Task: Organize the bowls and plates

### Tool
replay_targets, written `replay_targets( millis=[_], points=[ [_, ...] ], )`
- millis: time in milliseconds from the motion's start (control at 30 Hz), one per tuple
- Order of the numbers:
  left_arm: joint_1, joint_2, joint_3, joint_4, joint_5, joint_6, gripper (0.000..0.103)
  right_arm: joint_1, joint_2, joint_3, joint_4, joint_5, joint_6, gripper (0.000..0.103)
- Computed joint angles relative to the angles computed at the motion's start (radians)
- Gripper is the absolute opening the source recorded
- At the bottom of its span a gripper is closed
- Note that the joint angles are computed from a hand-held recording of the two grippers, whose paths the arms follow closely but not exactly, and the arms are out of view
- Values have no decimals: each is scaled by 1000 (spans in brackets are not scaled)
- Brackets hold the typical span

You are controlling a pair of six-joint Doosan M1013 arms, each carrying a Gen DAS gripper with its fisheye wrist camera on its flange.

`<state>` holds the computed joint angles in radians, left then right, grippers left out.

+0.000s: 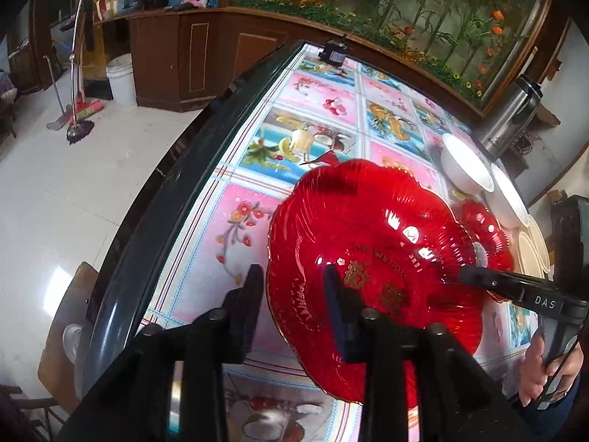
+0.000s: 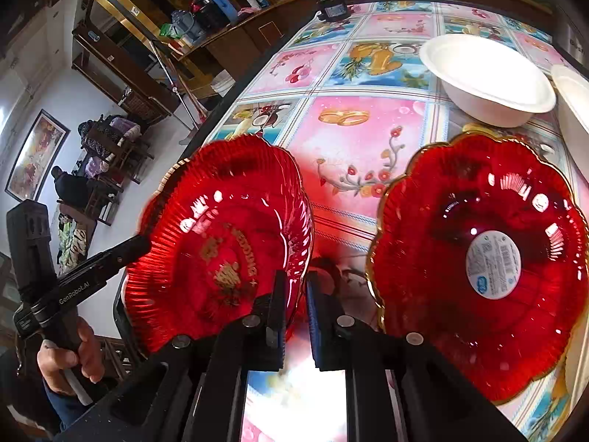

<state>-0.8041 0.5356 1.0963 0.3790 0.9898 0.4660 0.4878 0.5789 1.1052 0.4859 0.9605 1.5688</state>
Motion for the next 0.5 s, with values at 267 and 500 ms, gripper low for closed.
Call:
replay_targets(
  millis=[267,500],
  points=[
    [-58,-41,38,235,-3,-159,65,-27,-78,98,67,-89,-87,15],
    [-116,-33,31,337,-115,-140,66,14,-286,330,-206,-509,-90,98]
  ],
)
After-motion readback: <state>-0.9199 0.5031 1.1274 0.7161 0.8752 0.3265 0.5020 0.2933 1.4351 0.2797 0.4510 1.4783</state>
